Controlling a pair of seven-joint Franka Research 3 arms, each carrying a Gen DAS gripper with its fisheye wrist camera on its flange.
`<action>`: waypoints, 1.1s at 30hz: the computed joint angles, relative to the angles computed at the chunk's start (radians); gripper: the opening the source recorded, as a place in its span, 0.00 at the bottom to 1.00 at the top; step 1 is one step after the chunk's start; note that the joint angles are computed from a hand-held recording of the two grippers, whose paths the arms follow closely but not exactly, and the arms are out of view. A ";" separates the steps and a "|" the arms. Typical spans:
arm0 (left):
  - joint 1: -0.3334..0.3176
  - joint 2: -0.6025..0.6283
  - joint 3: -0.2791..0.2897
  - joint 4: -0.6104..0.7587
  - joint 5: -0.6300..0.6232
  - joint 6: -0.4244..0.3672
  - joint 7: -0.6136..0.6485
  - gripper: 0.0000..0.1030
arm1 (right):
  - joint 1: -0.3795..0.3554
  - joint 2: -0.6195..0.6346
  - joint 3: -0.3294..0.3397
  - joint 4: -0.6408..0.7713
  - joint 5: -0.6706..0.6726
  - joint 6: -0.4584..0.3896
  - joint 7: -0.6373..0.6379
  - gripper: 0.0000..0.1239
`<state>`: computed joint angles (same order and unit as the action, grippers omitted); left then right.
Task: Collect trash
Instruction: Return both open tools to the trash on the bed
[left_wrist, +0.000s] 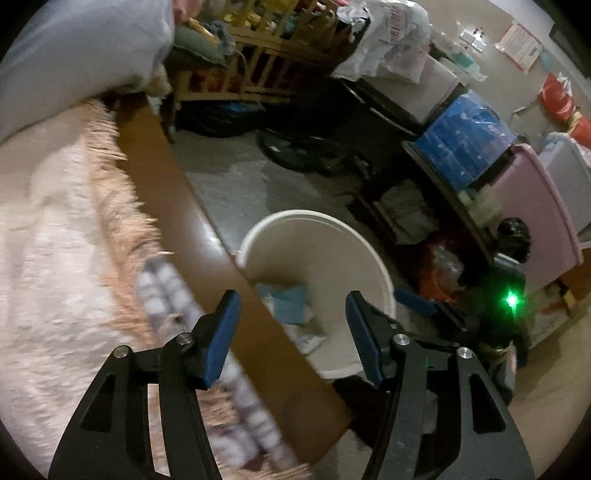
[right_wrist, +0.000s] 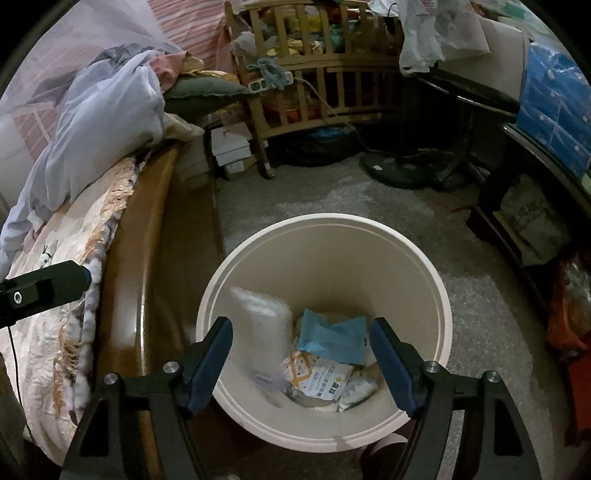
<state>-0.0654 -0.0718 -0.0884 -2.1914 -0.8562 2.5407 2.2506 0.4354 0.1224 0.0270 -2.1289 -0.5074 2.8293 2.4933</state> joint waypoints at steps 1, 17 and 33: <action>0.003 -0.012 0.000 -0.016 0.015 0.021 -0.006 0.56 | 0.001 0.000 0.002 0.000 0.002 0.001 -0.002 0.60; 0.060 -0.221 0.153 -0.263 0.301 0.268 -0.121 0.56 | 0.100 0.048 0.018 0.111 -0.012 0.081 0.017 0.60; 0.115 -0.332 0.339 -0.337 0.481 0.325 -0.200 0.56 | 0.268 0.285 0.050 0.471 0.260 0.016 -0.338 0.60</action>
<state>0.0495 -0.4035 0.2502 -2.5284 -0.3749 2.8660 2.0506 0.7037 0.4074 0.0767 -1.6578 -0.2472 2.8453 2.1551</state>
